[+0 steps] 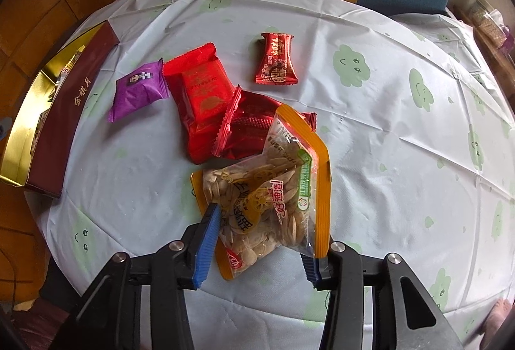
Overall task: Organize snacks
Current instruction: 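Carry the pistachio bag with the right gripper into the gold tray and release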
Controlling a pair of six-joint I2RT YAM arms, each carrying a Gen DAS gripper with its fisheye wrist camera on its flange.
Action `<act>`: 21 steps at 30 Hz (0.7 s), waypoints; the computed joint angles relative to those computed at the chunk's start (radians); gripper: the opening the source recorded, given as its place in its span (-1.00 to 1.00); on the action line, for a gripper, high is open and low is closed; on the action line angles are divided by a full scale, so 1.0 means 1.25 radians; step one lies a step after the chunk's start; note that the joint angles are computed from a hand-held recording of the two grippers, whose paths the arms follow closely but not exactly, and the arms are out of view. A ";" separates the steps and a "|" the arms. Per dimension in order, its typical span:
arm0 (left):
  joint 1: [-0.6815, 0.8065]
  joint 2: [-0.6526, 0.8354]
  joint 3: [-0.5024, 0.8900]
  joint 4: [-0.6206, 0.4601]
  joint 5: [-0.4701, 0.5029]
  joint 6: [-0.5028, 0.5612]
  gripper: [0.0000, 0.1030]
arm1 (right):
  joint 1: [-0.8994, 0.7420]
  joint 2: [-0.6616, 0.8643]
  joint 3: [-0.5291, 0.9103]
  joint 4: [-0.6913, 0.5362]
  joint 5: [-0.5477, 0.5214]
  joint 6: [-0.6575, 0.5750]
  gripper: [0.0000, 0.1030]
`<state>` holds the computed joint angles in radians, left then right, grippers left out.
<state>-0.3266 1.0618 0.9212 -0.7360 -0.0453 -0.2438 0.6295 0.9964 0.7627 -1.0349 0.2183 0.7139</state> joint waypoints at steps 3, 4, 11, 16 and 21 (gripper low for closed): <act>0.001 -0.018 -0.016 -0.005 0.004 0.003 0.23 | 0.008 -0.016 0.001 -0.002 0.004 0.002 -0.21; 0.002 -0.024 -0.022 -0.005 0.006 0.004 0.23 | 0.011 -0.015 0.001 -0.001 0.006 0.001 -0.21; 0.022 -0.045 -0.043 -0.005 0.027 0.016 0.23 | 0.025 -0.010 0.008 -0.006 0.019 0.023 -0.26; 0.038 -0.051 -0.053 -0.004 0.036 0.028 0.23 | 0.051 -0.037 0.036 -0.027 0.033 0.066 -0.34; 0.073 -0.058 -0.058 0.001 0.052 0.038 0.23 | 0.121 -0.014 0.101 -0.022 0.049 0.099 -0.35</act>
